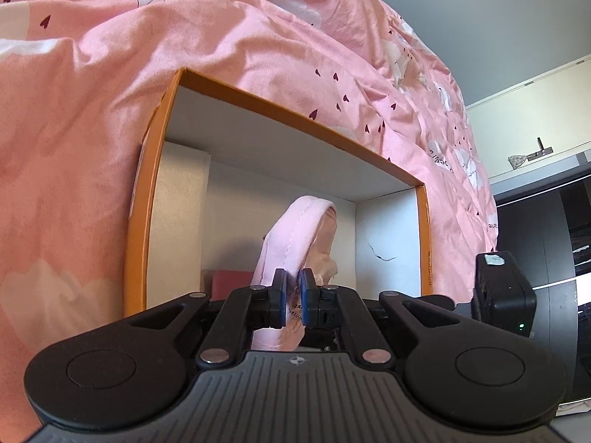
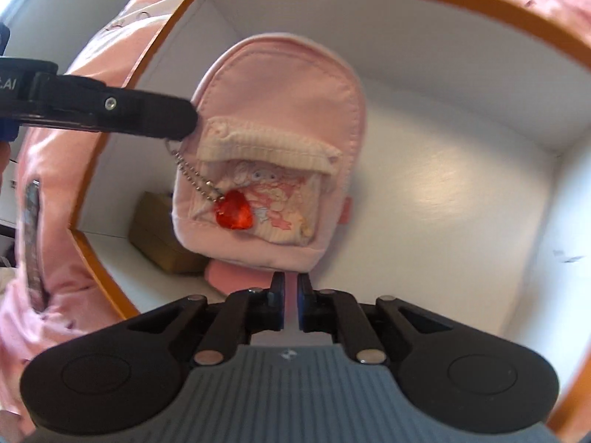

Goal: Organize objects
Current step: 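Lower the pink pouch into the shoebox with the left gripper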

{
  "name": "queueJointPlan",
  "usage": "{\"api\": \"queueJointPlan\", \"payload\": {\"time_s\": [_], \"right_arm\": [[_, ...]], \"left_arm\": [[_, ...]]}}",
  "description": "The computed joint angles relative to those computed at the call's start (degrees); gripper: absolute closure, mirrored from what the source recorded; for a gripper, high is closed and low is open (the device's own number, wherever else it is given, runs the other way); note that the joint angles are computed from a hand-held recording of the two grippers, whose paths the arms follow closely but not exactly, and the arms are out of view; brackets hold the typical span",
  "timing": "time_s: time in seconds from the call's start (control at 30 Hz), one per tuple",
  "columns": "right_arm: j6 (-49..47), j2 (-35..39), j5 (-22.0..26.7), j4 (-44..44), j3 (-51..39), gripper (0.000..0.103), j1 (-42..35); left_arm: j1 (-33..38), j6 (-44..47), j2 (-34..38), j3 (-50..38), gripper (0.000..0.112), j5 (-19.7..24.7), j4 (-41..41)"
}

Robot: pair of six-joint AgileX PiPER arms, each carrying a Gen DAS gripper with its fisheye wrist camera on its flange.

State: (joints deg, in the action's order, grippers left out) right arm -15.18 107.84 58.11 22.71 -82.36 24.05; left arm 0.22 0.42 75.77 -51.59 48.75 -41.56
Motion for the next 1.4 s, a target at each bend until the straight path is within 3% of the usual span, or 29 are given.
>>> {"api": "queueJointPlan", "payload": {"time_s": [0.1,0.2,0.33,0.43,0.67,0.9,1.03,1.13,1.3,1.4], "right_arm": [[4.2,-2.77,-2.52,-7.87,2.01,0.092,0.87],[6.35,-4.57,-4.65,-10.15,3.85,0.092,0.04],[4.21,-5.31,-6.94,-2.66,5.8,0.074,-3.56],[1.16,-4.53,-6.54,3.79,5.69,0.071,-4.95],[2.07,-0.4,-4.0,7.44,1.28,0.075,-3.8],[-0.86,-1.02,-4.7,10.69,4.15,0.085,-3.56],[-0.38,-0.76,-5.64,10.1,4.48,0.085,-2.94],[-0.42,-0.88,-5.61,10.11,4.54,0.085,-3.06],[0.3,-3.37,-6.1,8.46,5.6,0.083,-3.11],[0.56,-6.21,-7.28,7.85,7.41,0.078,-3.04]], "left_arm": [[-0.51,-0.53,1.15,0.52,0.105,0.38,-0.14],[-0.89,-0.84,2.67,0.05,0.105,2.05,0.32],[-3.62,-5.71,3.8,-1.94,0.106,3.21,6.92],[-5.13,-8.53,3.98,-3.17,0.106,3.99,11.14],[-14.5,-18.98,4.99,-7.11,0.107,4.82,28.41],[-17.96,-21.66,5.8,-7.79,0.107,5.16,34.41],[-18.97,-22.49,5.66,-7.16,0.105,4.08,35.96],[-18.56,-22.46,4.65,-6.56,0.102,3.55,35.49],[-20.41,-25.9,1.25,-6.14,0.079,2.73,37.31],[-24.16,-31.98,-1.91,-5.94,0.077,2.79,42.89]]}}
